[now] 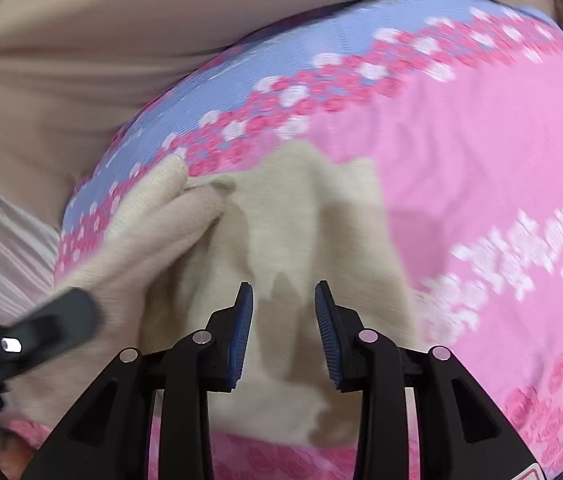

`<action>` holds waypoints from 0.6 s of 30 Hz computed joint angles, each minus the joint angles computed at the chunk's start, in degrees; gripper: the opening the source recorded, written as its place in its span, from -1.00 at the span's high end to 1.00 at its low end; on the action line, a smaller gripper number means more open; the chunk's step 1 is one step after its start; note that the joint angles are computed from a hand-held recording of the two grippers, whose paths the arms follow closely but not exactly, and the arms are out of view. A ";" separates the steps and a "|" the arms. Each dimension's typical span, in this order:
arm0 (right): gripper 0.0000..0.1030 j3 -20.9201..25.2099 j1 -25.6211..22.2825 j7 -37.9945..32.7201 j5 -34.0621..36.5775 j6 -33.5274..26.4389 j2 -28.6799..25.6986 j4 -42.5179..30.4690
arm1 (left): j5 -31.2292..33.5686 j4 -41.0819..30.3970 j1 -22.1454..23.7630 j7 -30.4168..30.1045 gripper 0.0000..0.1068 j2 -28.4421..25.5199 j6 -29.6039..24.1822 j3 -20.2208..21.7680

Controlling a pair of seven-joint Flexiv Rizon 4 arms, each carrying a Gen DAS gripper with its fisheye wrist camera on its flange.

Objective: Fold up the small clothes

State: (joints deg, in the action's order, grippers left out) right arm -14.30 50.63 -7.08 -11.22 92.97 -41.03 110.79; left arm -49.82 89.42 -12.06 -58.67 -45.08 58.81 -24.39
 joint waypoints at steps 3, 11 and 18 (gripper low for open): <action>0.35 1.45 -0.71 0.83 3.15 5.46 0.69 3.66 | 7.53 -4.47 -3.80 -7.84 0.72 -3.80 -5.72 5.20; -0.20 20.29 -17.51 -7.81 0.51 7.21 -4.76 -6.48 | 5.23 6.82 1.04 -0.84 -0.18 3.76 0.25 0.63; -0.43 35.51 -27.08 -14.58 -3.05 -4.46 -16.34 -24.43 | -6.57 18.89 5.88 10.93 -0.34 12.90 19.20 -2.61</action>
State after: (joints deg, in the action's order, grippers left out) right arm 21.21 23.54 -21.67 -14.28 88.51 -57.37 86.36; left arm -56.39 108.31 -6.18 -47.75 -32.19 78.01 -27.00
